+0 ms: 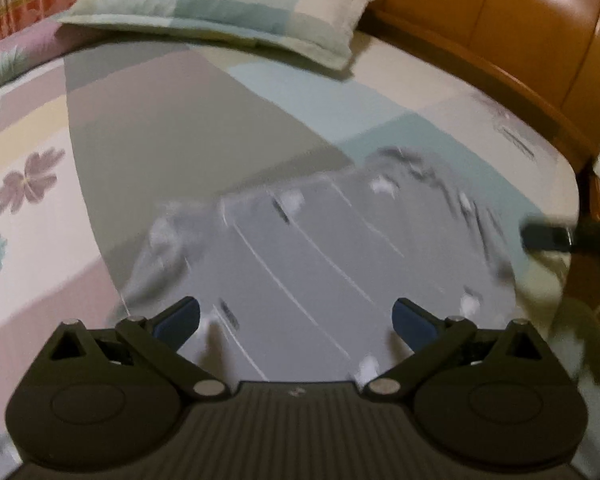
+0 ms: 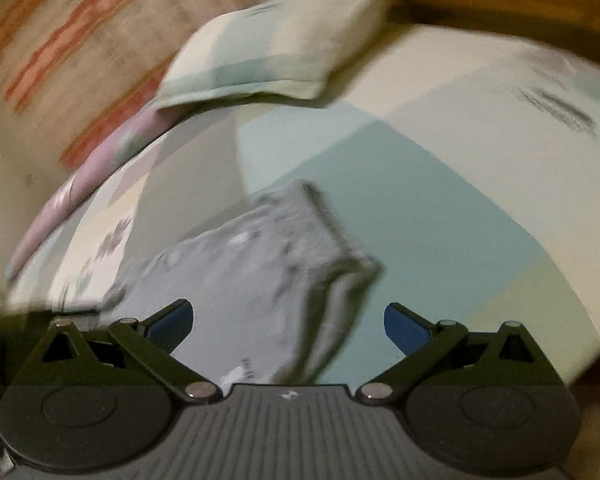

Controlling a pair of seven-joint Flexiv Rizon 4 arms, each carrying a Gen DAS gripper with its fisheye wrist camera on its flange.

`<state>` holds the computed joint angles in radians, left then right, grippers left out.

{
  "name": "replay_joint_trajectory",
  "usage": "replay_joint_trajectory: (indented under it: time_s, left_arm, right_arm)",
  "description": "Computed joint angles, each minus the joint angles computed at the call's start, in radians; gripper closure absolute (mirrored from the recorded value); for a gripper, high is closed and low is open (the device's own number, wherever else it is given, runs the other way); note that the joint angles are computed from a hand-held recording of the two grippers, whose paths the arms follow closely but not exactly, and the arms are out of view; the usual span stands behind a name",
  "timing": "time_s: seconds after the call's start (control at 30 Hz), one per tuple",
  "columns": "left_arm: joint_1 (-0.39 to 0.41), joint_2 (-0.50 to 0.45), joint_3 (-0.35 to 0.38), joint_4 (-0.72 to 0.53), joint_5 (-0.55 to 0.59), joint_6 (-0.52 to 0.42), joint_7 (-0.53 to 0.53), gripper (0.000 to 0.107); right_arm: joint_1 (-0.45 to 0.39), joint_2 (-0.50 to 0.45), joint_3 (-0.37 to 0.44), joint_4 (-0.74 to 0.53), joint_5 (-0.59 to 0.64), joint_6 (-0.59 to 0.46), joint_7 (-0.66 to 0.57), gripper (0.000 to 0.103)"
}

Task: Fold clothes

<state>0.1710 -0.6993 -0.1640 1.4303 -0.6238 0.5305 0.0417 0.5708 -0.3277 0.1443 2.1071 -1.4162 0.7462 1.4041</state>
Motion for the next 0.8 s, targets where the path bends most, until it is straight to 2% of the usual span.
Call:
replay_joint_trajectory:
  time_s: [0.1, 0.17, 0.2, 0.27, 0.3, 0.33, 0.43, 0.5, 0.57, 0.6, 0.63, 0.8]
  left_arm:
    - [0.011, 0.021, 0.004, 0.036, 0.0, 0.011, 0.039, 0.005]
    - [0.017, 0.032, 0.004, 0.057, -0.014, 0.033, 0.061, 0.005]
    - [0.02, 0.036, 0.004, 0.063, -0.019, 0.04, 0.07, 0.005]
    - [0.023, 0.031, 0.01, 0.055, -0.018, 0.028, 0.061, 0.005]
    - [0.023, 0.027, 0.014, 0.049, -0.014, 0.02, 0.05, 0.005]
    - [0.023, 0.023, 0.018, 0.044, -0.009, 0.014, 0.041, 0.005]
    - [0.021, 0.02, 0.023, 0.047, -0.001, 0.025, 0.026, 0.005]
    - [0.026, 0.02, 0.02, 0.048, 0.0, 0.021, 0.031, 0.005]
    - [0.027, 0.021, 0.02, 0.051, 0.002, 0.025, 0.035, 0.005]
    - [0.027, 0.022, 0.02, 0.052, 0.003, 0.026, 0.036, 0.005]
    - [0.027, 0.023, 0.02, 0.054, 0.003, 0.028, 0.038, 0.005]
    - [0.03, 0.023, 0.018, 0.053, 0.003, 0.015, 0.04, 0.005]
  right_arm:
    - [-0.04, 0.018, -0.023, 0.048, -0.15, 0.056, 0.222, 0.0]
    - [-0.037, 0.014, -0.01, 0.036, -0.143, 0.015, 0.188, 0.0]
    - [-0.031, 0.011, -0.005, 0.027, -0.129, -0.01, 0.153, 0.004]
    - [-0.014, 0.005, 0.002, 0.009, -0.103, -0.06, 0.087, 0.016]
    - [-0.021, 0.002, -0.004, 0.007, -0.139, -0.04, 0.1, 0.028]
    - [-0.032, -0.004, -0.01, 0.004, -0.171, -0.011, 0.121, 0.035]
    - [-0.047, -0.037, -0.005, -0.02, -0.099, 0.036, 0.093, 0.044]
    - [-0.034, -0.046, -0.013, -0.024, -0.08, 0.016, 0.092, 0.052]
    - [-0.021, -0.053, -0.019, -0.026, -0.068, -0.011, 0.094, 0.067]
    - [-0.013, -0.056, -0.018, -0.029, -0.04, -0.036, 0.071, 0.083]
    - [-0.005, -0.056, -0.017, -0.03, -0.02, -0.054, 0.054, 0.093]
    - [0.03, -0.043, -0.008, -0.029, 0.045, -0.125, -0.002, 0.096]
